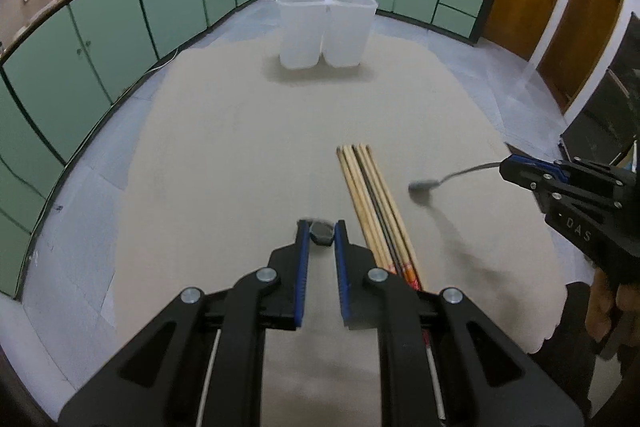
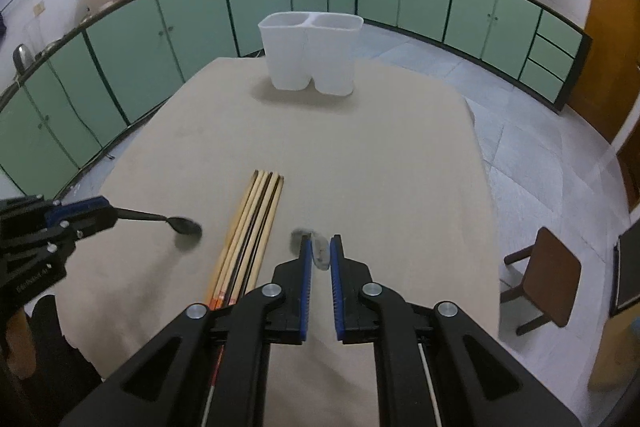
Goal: Organize utensils
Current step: 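Carry both spoons to the white utensil holder and lower them in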
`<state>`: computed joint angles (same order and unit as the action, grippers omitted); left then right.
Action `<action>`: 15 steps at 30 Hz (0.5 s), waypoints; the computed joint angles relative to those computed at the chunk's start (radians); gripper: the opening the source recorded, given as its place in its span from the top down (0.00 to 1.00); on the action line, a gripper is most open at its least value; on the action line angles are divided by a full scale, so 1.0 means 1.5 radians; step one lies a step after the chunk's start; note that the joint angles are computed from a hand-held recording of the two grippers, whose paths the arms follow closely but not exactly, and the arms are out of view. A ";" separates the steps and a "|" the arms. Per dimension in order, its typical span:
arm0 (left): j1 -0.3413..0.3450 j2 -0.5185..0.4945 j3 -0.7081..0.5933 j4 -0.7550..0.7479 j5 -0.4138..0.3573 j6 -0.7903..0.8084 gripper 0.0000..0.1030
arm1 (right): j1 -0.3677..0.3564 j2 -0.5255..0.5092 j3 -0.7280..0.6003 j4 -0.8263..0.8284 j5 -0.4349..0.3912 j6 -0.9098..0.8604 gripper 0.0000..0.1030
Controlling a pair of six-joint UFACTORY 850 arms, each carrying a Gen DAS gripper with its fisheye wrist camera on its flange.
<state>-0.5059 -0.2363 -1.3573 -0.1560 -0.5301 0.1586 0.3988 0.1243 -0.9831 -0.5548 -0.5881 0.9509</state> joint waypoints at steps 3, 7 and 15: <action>0.009 -0.019 -0.041 -0.037 -0.027 0.043 0.88 | -0.025 -0.013 -0.031 0.064 -0.009 -0.088 0.91; 0.014 -0.041 -0.086 -0.046 -0.054 0.063 0.89 | -0.051 -0.033 -0.072 0.139 -0.028 -0.184 0.92; 0.012 -0.093 -0.210 -0.031 -0.076 0.079 0.89 | -0.072 -0.073 -0.170 0.144 -0.062 -0.259 0.92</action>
<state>-0.4876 -0.3762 -1.6728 -0.2033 -0.6449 0.2766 0.2914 0.0154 -1.2386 -0.3383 -0.6807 0.5618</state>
